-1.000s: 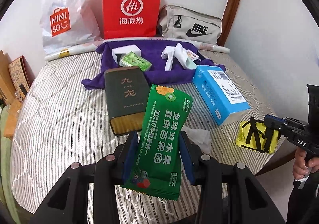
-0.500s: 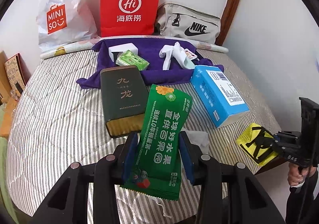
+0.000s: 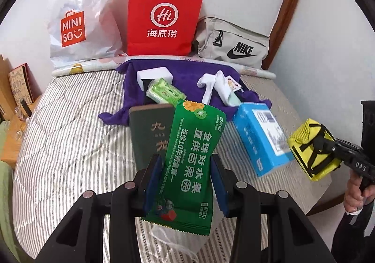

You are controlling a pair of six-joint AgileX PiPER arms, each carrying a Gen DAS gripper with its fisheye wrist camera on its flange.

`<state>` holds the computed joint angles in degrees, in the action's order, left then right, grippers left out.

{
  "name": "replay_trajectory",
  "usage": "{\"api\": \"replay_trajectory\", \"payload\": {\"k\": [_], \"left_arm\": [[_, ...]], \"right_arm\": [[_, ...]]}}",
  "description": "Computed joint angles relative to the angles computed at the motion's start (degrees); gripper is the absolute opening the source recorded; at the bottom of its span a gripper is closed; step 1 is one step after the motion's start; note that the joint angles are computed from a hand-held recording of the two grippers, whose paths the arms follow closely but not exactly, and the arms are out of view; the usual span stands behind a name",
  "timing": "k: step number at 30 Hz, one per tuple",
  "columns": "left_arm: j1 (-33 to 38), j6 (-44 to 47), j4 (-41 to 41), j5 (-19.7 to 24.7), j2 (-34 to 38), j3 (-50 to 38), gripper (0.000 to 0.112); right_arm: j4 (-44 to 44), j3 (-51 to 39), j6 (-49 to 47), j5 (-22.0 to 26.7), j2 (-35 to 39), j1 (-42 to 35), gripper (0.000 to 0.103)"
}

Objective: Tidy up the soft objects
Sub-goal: 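Lift the green snack bag with the left gripper while the right gripper lifts the yellow pouch, then carry the snack bag and yellow pouch over the purple towel with both grippers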

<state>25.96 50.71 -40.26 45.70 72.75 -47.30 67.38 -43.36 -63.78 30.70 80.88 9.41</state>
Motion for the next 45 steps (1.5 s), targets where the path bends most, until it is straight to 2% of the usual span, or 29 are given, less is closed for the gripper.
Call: {"api": "replay_trajectory", "payload": {"k": [5,9,19,23,31,35,41,45], "left_arm": [[-1.95,-3.0,1.1,-1.32,3.91,-3.88,0.04],[-3.38,-5.05,1.57,-1.83,6.71,-6.97,0.04],[-6.61,-11.49,4.04,-2.68,15.39,-17.39,0.04],[-7.18,-13.64,5.04,-2.12,19.31,-21.97,0.04],[-6.76,-14.59,4.4,0.33,26.51,-29.15,0.04],[-7.86,-17.03,6.2,0.41,29.98,-32.82,0.04],[-9.35,-21.43,10.05,0.84,35.91,-39.26,0.04],[-10.14,-23.72,12.04,2.63,40.25,-44.73,0.04]], "right_arm": [[-2.47,-6.24,3.45,-0.37,3.56,-0.15,0.009],[-3.19,-11.49,5.95,1.62,7.26,-1.31,0.009],[-12.79,-24.18,17.31,0.86,15.48,-0.8,0.009],[-14.54,-29.27,19.91,1.92,19.42,-1.35,0.009],[-20.54,-37.99,26.43,0.54,26.84,-0.54,0.009],[-27.36,-44.19,32.75,-1.0,31.99,1.21,0.009],[-34.22,-56.16,40.63,2.6,40.62,2.53,0.009],[-38.33,-63.91,44.95,5.35,45.74,3.38,0.009]]}}
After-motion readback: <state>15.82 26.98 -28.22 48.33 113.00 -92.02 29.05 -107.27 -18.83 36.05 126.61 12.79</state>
